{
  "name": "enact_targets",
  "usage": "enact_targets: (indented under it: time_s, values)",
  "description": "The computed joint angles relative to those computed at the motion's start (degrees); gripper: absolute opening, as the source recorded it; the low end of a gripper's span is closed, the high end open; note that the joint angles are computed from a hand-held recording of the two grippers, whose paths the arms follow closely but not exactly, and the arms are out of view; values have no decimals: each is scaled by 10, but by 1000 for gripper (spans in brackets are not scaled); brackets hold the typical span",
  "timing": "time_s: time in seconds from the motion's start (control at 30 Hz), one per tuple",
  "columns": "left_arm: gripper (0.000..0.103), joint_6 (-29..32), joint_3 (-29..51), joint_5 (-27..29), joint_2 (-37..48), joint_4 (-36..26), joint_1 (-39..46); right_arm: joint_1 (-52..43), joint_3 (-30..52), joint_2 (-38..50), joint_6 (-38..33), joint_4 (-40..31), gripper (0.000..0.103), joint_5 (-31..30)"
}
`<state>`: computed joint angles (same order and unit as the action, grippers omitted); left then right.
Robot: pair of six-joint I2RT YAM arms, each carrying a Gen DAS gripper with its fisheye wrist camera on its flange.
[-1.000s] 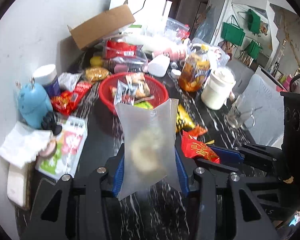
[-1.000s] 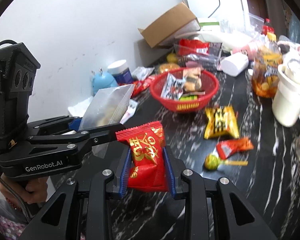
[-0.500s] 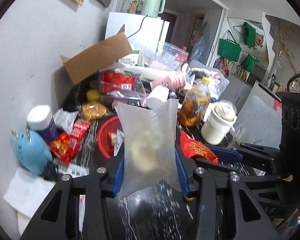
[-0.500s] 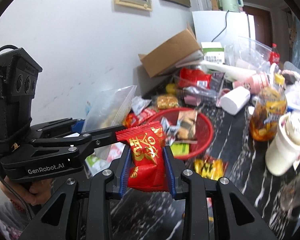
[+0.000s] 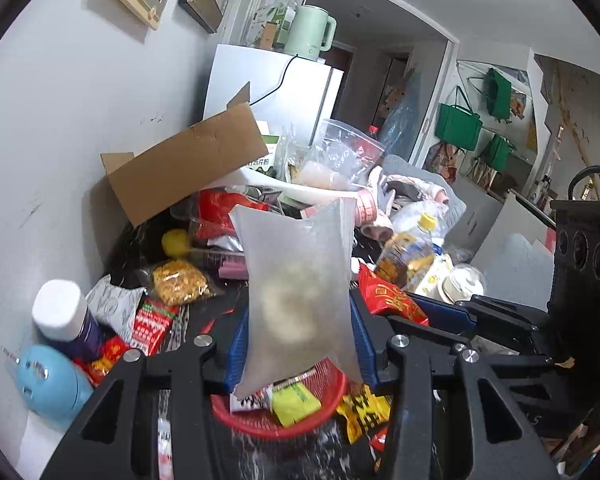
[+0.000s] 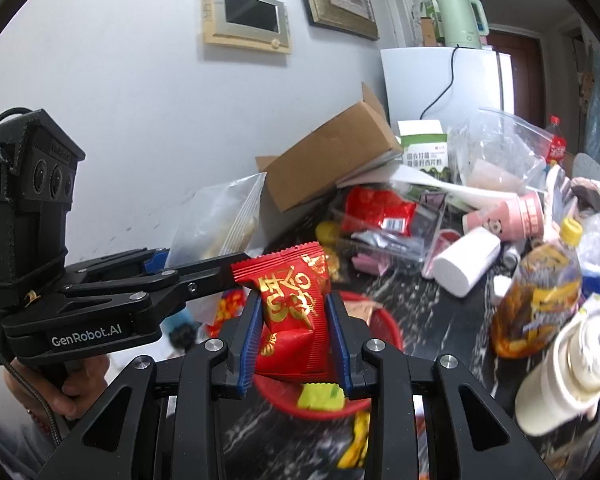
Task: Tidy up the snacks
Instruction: 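Carry the red packet with the right tool while the left tool carries the clear bag over the basket, then release the red packet into the basket with the right tool while the left tool releases the clear bag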
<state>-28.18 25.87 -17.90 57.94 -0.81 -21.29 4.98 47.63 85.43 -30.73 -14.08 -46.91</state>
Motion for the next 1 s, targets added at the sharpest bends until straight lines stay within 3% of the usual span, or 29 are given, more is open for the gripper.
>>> enact_targets:
  time_s: [0.3, 0.57, 1.0]
  values:
    - [44, 32, 26, 49, 131, 64, 69, 21, 70, 115, 40, 44, 31, 9]
    - [44, 43, 62, 93, 262, 86, 113, 46, 133, 218, 57, 33, 31, 69]
    - [44, 57, 97, 125, 355, 86, 135, 77, 153, 270, 59, 38, 31, 151]
